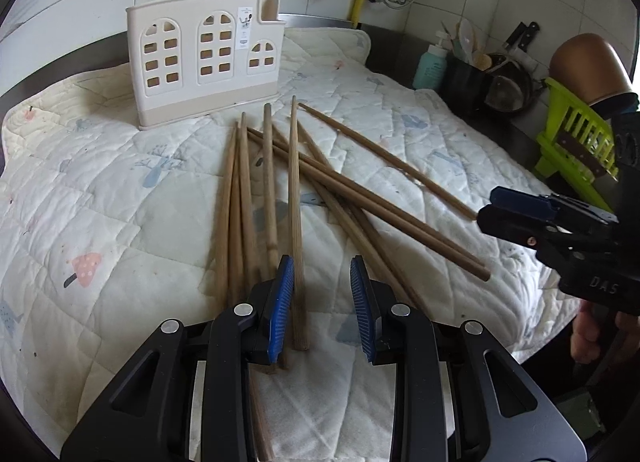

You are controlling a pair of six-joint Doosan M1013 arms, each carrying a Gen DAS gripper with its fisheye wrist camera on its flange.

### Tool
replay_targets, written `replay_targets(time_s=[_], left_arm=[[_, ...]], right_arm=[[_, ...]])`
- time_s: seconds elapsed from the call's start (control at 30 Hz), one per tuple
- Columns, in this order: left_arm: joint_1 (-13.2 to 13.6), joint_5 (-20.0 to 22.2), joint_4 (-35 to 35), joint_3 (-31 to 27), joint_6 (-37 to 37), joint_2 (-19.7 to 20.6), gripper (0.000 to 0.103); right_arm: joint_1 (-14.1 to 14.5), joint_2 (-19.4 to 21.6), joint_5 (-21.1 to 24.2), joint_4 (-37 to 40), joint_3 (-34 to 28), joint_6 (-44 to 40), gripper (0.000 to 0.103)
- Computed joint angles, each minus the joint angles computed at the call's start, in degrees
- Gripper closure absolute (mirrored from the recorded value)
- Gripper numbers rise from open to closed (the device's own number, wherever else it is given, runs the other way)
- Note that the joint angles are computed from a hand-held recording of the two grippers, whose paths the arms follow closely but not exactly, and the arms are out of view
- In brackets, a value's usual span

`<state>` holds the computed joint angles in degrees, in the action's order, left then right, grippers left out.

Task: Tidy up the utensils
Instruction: 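Lower the left tool onto the chopstick pile and close on one chopstick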

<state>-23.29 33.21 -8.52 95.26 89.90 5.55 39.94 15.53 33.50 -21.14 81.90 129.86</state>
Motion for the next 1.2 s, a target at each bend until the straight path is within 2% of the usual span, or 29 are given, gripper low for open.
replay_targets(time_s=[0.2, 0.37, 0.4, 0.43, 0.63, 0.77, 0.93, 1.2], left_arm=[[-0.33, 0.44, 2.42, -0.13, -1.75, 0.12, 0.074], [-0.46, -0.19, 0.81, 0.01, -0.27, 0.02, 0.074], [-0.53, 0.03, 2.01, -0.1, -1.58, 0.15, 0.074], [-0.76, 0.87, 4.06, -0.38, -3.51, 0.42, 0.079], [-2.43, 1.25, 12.54, -0.42, -9.55, 0.58, 0.08], [-2.18, 1.16, 11.29, -0.41, -10.35, 0.47, 0.087], [-2.31, 0.76, 12.34, -0.12, -12.08, 0.39, 0.088], [-2.37, 0.57, 12.6, 0.07, -12.59, 0.27, 0.088]], right_arm=[[0.07, -0.05, -0.22, -0.2, 0.04, 0.21, 0.054], [0.09, -0.03, 0.08, 0.72, 0.17, -0.54, 0.054], [0.1, -0.05, 0.14, 0.85, 0.21, -0.63, 0.054], [0.1, -0.1, 0.09, 0.89, 0.31, -0.69, 0.054], [0.07, -0.34, 0.22, 1.31, 0.6, -1.61, 0.056], [-0.03, -0.35, -0.24, 3.11, 0.74, -3.28, 0.065], [-0.25, 0.38, -0.7, 8.63, 0.21, -8.19, 0.08], [-0.45, 1.94, 0.21, 13.61, -1.56, -13.07, 0.09]])
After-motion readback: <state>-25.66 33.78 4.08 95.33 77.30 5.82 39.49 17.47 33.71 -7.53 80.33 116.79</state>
